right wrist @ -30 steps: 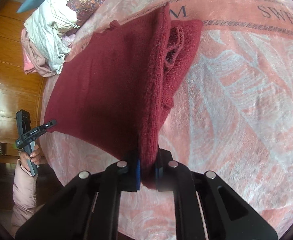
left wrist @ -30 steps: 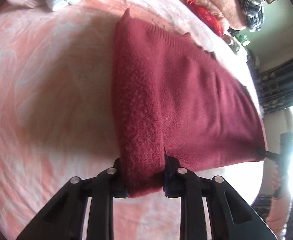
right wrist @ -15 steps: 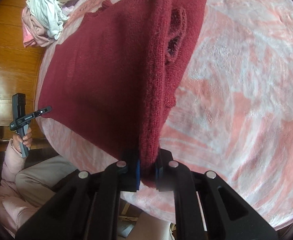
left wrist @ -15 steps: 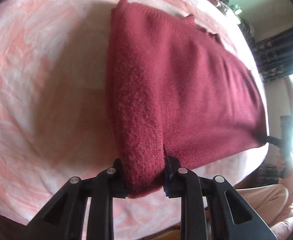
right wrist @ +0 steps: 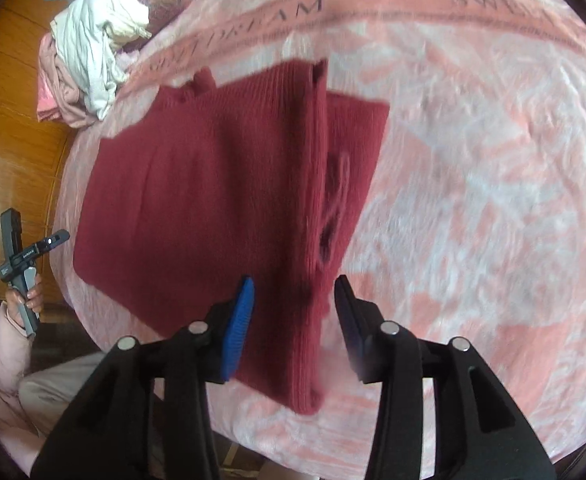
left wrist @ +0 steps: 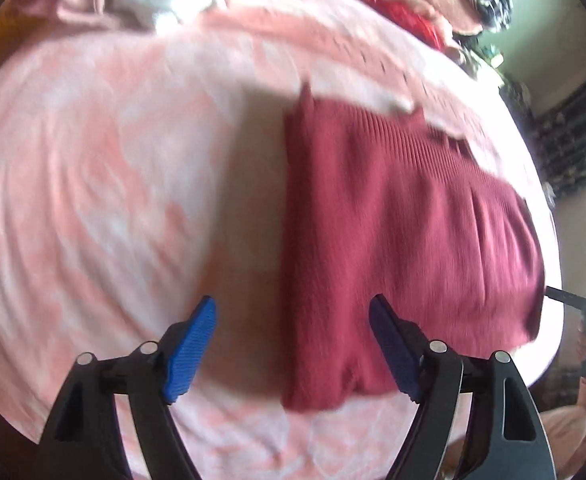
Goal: Fold small clothes
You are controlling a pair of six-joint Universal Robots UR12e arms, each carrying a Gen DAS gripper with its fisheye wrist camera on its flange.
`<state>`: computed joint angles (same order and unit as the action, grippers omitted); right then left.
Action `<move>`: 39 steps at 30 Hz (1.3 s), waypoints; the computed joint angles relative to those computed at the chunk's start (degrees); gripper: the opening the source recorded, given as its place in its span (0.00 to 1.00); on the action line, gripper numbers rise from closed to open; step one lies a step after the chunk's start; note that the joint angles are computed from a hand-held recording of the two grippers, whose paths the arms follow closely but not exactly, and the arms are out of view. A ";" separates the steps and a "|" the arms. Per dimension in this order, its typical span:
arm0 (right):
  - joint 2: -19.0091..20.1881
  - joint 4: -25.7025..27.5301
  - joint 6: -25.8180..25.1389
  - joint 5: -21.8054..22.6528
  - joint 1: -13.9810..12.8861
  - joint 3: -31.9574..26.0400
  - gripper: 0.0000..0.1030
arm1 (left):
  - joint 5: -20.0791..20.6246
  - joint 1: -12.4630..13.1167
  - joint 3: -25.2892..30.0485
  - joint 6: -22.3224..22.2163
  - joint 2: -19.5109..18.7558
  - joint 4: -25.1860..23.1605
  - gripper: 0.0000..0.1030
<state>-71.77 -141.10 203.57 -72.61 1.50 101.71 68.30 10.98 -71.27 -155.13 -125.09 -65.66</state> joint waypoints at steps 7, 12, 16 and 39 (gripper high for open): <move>9.28 5.13 1.37 -3.67 -1.02 -13.29 0.58 | 4.31 -4.24 9.06 -3.99 -6.84 3.44 0.77; 12.69 7.35 1.63 -3.08 -1.29 -16.07 0.31 | 4.51 -5.21 11.57 -4.42 -9.60 0.78 0.73; 12.20 4.17 1.48 -2.31 -1.20 -15.22 0.06 | 2.61 -5.17 12.29 -5.34 -10.38 -1.03 0.55; 7.48 4.11 5.58 -9.35 0.83 -12.06 0.42 | 5.12 -4.86 4.43 -8.88 -4.01 7.16 0.60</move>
<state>-64.29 -136.99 209.16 -81.96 2.33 89.65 73.42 6.12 -66.84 -164.01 -129.09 -58.50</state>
